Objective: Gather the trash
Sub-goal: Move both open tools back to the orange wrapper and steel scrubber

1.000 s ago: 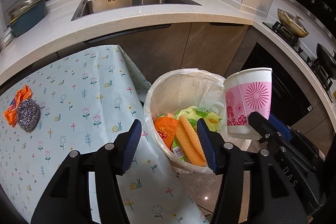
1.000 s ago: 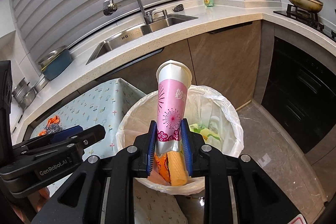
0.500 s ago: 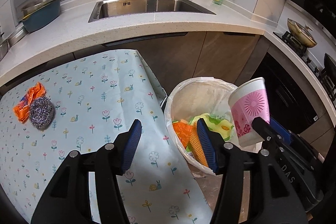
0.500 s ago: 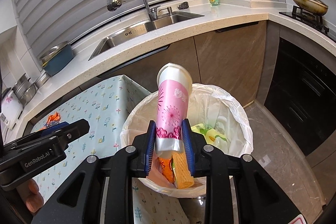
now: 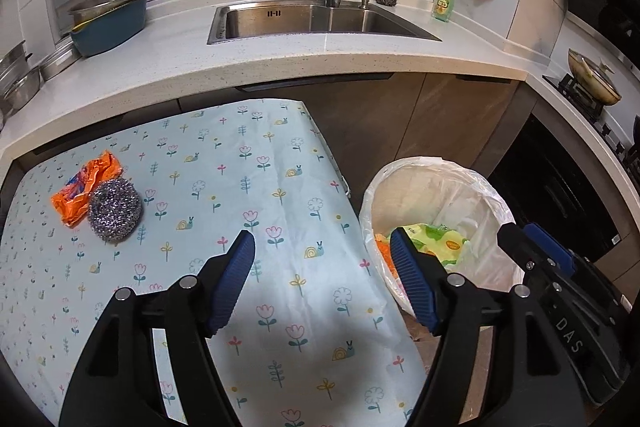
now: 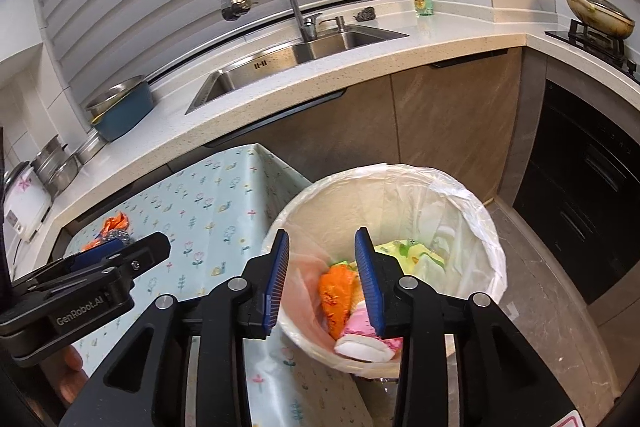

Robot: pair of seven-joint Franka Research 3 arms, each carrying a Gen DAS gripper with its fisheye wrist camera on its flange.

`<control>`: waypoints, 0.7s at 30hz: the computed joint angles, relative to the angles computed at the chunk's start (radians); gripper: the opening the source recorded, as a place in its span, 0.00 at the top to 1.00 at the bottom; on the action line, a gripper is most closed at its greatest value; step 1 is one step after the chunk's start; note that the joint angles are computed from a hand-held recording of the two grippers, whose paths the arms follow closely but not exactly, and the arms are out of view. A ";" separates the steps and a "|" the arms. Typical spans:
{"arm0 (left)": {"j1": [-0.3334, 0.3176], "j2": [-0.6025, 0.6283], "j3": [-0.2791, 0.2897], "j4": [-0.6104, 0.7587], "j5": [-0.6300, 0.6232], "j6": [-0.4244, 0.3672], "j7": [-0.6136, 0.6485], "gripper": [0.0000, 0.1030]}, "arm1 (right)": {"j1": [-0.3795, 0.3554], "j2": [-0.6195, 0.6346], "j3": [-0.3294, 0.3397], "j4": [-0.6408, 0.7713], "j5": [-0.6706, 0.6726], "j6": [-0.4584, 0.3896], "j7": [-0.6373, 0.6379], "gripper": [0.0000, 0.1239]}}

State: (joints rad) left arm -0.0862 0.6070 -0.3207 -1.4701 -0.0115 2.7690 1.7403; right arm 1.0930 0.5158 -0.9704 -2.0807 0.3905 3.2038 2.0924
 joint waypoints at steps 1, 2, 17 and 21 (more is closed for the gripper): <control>0.002 -0.004 0.003 -0.005 0.000 0.003 -0.003 0.35 | -0.001 0.004 0.005 0.010 -0.002 -0.003 -0.001 0.70; 0.006 -0.006 0.005 -0.008 -0.001 0.005 -0.005 0.35 | -0.002 0.008 0.010 0.020 -0.005 -0.006 0.000 0.69; 0.074 -0.007 0.066 -0.002 0.026 0.021 -0.068 0.35 | -0.149 0.068 0.214 0.270 -0.181 -0.090 0.061 0.67; 0.103 0.003 0.076 0.015 0.030 0.020 -0.076 0.35 | -0.197 0.105 0.275 0.360 -0.232 -0.126 0.085 0.64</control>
State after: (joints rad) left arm 0.0173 0.6103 -0.2443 -1.4555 0.0184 2.7894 1.6644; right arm 0.8958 0.6207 -0.6954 -1.7212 0.1588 3.0776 2.1773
